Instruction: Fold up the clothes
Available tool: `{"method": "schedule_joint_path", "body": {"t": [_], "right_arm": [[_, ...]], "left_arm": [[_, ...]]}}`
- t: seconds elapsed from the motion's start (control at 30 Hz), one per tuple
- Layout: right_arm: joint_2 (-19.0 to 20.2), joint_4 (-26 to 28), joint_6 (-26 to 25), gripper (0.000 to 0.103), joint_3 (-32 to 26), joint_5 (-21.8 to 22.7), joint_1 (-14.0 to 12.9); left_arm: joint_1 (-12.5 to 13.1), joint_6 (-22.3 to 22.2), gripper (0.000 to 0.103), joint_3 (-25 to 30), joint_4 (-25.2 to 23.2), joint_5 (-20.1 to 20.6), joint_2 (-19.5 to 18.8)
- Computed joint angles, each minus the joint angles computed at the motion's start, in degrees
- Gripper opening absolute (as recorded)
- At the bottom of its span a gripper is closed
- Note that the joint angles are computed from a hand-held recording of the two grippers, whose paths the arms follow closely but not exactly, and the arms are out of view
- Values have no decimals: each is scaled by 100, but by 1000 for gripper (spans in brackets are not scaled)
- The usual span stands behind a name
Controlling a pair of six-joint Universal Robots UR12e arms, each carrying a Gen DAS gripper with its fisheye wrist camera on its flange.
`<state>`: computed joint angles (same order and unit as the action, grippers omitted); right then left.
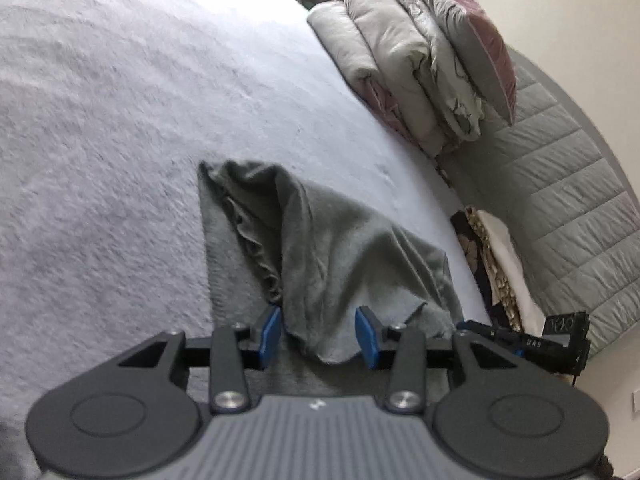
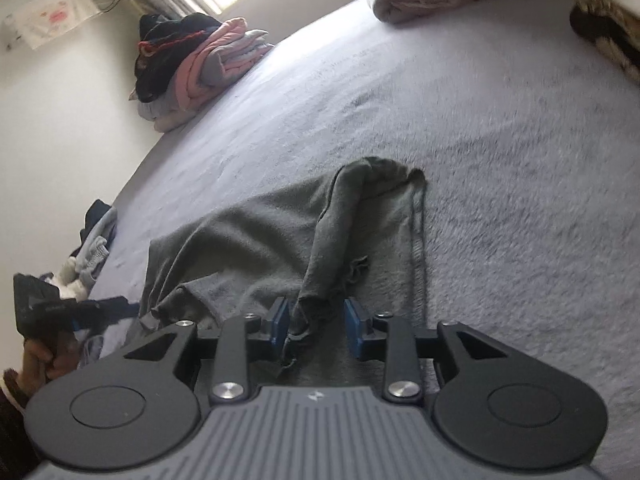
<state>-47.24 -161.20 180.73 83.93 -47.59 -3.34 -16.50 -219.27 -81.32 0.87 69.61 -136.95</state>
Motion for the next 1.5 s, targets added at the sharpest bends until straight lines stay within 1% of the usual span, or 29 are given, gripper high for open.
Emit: {"method": "schedule_joint_path", "body": {"t": [0.1, 0.2, 0.23, 0.27, 0.3, 0.4, 0.5, 0.53, 0.7, 0.8, 0.97, 1.07, 1.17, 1.23, 1.33, 1.4, 1.47, 1.5], "right_arm": [[31, 29, 61, 38, -41, -45, 59], [59, -288, 293, 37, -23, -272, 123], [70, -401, 412, 31, -10, -360, 143], [81, -511, 529, 24, 3, -449, 164], [80, -594, 622, 13, 22, -486, 168], [45, -778, 847, 10, 94, -458, 136], [5, -991, 1091, 8, 176, -394, 95], [-18, -1103, 1207, 5, 223, -322, 69], [-117, -1650, 1818, 4, 449, 20, -65], [-173, -1802, 2008, 4, 543, -16, -98], [-270, -1707, 2279, 4, 653, -49, -143], [-330, -1618, 2188, 4, 725, -93, -145], [-397, -1247, 2090, 4, 763, -278, -118], [-442, -1109, 2103, 4, 813, -275, -126], [-500, -1098, 2041, 4, 890, -265, -142], [-544, -978, 1985, 4, 935, -290, -153], [-597, -803, 1877, 4, 979, -329, -159], [-623, -800, 1820, 4, 1014, -333, -164]], "left_arm": [[-65, 114, 42, 131, -234, 120, -43], [-98, -38, 38, 170, -207, 239, -70], [-107, -78, 27, 182, -223, 267, -76], [-112, -103, 7, 195, -284, 271, -78], [-118, -127, 5, 202, -329, 290, -78], [-150, -180, 4, 173, -261, 449, -51], [-147, -323, 4, 61, 91, 437, 2], [-144, -368, 4, 11, 217, 424, 26], [-134, -579, 4, -212, 661, 397, 144], [-131, -722, 4, -338, 686, 439, 220], [-116, -1162, 4, -470, 599, 243, 282], [-137, -1167, 4, -521, 507, 302, 301], [-157, -1238, 4, -563, 375, 362, 320], [-170, -1314, 4, -598, 335, 381, 336], [-199, -1230, 4, -643, 234, 421, 373], [-217, -1222, 4, -674, 143, 431, 391], [-226, -1230, 4, -717, 155, 411, 408], [-228, -1221, 4, -743, 194, 399, 419]]}}
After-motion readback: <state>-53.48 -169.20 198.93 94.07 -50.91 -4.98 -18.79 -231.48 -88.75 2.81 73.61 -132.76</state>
